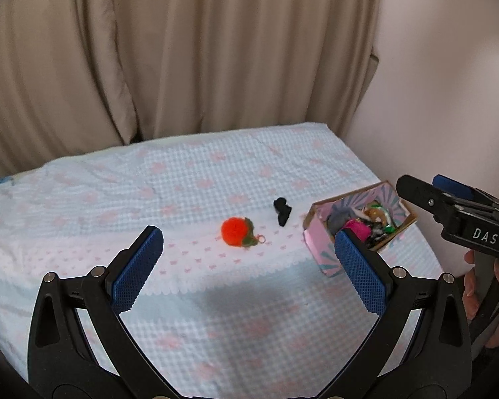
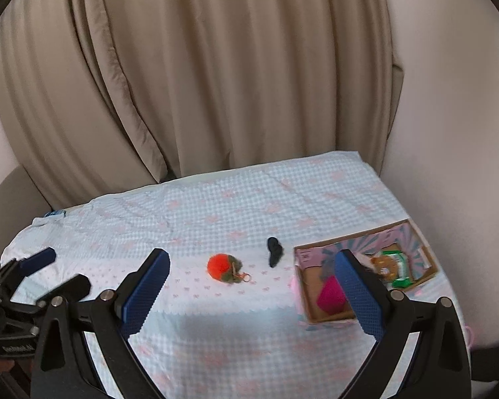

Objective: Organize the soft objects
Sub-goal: 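Move both tools back toward the orange pompom and black sock, then grasp the orange pompom with the left tool while the right tool grasps the black sock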

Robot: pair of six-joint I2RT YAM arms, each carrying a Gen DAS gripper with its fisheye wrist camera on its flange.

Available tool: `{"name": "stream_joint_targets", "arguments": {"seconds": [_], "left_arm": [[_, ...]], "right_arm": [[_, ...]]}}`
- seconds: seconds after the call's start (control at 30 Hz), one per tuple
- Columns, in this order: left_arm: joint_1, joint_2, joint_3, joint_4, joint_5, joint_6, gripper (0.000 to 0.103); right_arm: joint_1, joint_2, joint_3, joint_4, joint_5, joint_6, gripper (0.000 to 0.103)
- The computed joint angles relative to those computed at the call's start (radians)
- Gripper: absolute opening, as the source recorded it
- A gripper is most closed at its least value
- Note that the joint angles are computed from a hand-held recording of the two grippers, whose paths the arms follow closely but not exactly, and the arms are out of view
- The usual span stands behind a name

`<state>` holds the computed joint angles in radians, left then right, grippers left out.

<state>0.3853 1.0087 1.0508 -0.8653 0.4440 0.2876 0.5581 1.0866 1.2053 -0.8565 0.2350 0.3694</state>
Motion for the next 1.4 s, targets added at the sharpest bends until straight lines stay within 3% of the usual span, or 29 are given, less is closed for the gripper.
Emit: {"name": "stream_joint_targets", "arguments": {"seconds": [0.27,0.33,0.4,0.57,0.63,0.67,0.83,1.07,1.13,1.27,1.33,1.4], "left_arm": [[-0.036,0.321,-0.181,0.465,0.029,0.022,0.103],[-0.064,0.450,-0.207,0.608,0.025,0.013,0.103],[-0.094,0.565,-0.210,0.714,0.010,-0.003,0.102],[-0.170,0.880,-0.165,0.960,-0.026,-0.043,0.101],[-0.193,0.967,-0.140,1.020,-0.041,-0.057,0.101],[-0.202,1.009,-0.124,1.045,-0.044,-0.065,0.100],[-0.247,1.180,-0.021,1.104,-0.072,-0.090,0.097],[-0.291,1.311,0.100,1.070,-0.119,-0.109,0.084],[-0.297,1.328,0.117,1.059,-0.124,-0.114,0.078],[-0.301,1.376,0.185,0.999,-0.125,-0.128,0.051],[-0.292,1.386,0.206,0.982,-0.112,-0.139,0.049],[-0.284,1.394,0.223,0.968,-0.102,-0.146,0.044]], "right_arm": [[-0.010,0.244,-0.153,0.380,-0.007,-0.038,0.098],[-0.029,0.351,-0.159,0.473,-0.021,-0.051,0.090],[-0.052,0.454,-0.146,0.536,-0.041,-0.062,0.085],[-0.124,0.744,-0.048,0.661,-0.083,-0.083,0.083],[-0.144,0.851,0.015,0.675,-0.085,-0.105,0.072],[-0.151,0.896,0.048,0.672,-0.083,-0.114,0.071],[-0.191,1.094,0.233,0.593,-0.068,-0.164,0.069],[-0.229,1.298,0.518,0.343,-0.080,-0.223,0.063],[-0.237,1.351,0.596,0.273,-0.093,-0.240,0.055],[-0.243,1.423,0.696,0.182,-0.098,-0.275,0.044],[-0.246,1.435,0.708,0.171,-0.106,-0.283,0.032],[-0.248,1.439,0.710,0.169,-0.111,-0.286,0.029]]}}
